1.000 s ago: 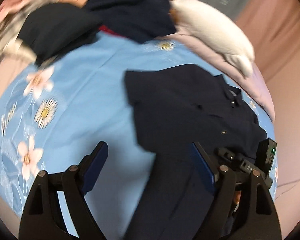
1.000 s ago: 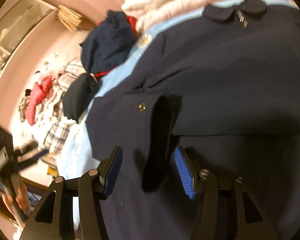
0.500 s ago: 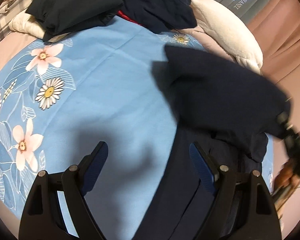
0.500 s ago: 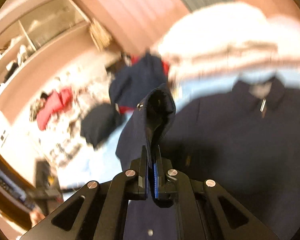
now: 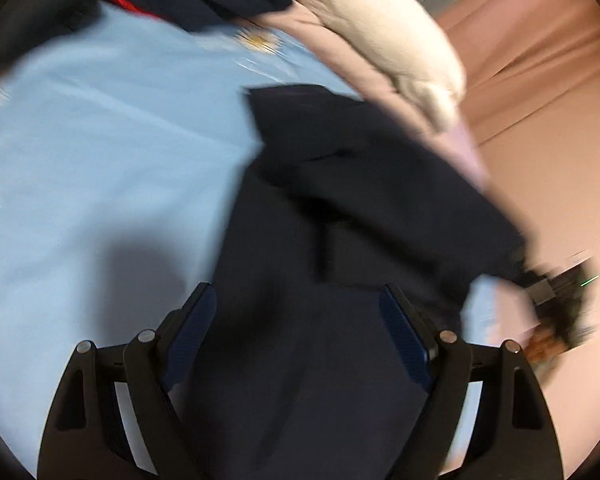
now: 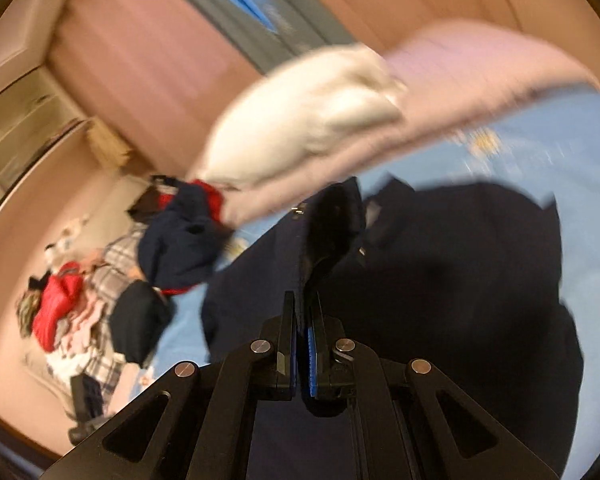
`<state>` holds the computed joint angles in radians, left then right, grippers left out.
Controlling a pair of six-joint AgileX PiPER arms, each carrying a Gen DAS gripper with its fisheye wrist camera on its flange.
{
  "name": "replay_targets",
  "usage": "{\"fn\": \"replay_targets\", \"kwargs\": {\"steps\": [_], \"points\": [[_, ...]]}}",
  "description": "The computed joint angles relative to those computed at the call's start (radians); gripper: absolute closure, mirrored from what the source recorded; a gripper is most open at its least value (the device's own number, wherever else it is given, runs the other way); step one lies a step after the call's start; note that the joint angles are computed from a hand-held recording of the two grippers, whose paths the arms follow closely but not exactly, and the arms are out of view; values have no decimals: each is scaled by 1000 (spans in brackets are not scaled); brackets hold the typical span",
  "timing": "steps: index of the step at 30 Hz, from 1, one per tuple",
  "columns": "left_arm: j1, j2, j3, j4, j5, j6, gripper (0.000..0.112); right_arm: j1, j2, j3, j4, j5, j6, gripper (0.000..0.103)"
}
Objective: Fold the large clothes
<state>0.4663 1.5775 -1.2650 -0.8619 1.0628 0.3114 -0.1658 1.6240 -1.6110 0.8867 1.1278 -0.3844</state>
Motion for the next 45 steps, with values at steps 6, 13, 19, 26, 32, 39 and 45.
{"fn": "replay_targets", "kwargs": {"steps": [6, 13, 19, 26, 32, 39, 45], "points": [[-99, 192, -78, -199, -102, -19, 29, -11, 38, 36, -27, 26, 22, 98], [-94, 304, -102, -472, -233, 25, 39, -46, 37, 45, -14, 71, -23, 98], [-77, 247, -77, -321, -377, -79, 105, -93, 8, 170, 54, 71, -124, 98], [-37, 261, -70, -158, -275, -77, 102, 13, 48, 262, -167, -61, -59, 98], [5, 177, -65, 16, -183, -98, 49, 33, -53, 251, -345, -106, 1, 81], [-66, 212, -281, 266, -183, -183, 50, 98, -137, 285, -310, -238, -116, 81], [-203, 398, -585, 477, -155, -289, 70, 214, -72, 272, -383, -300, -124, 81]]}}
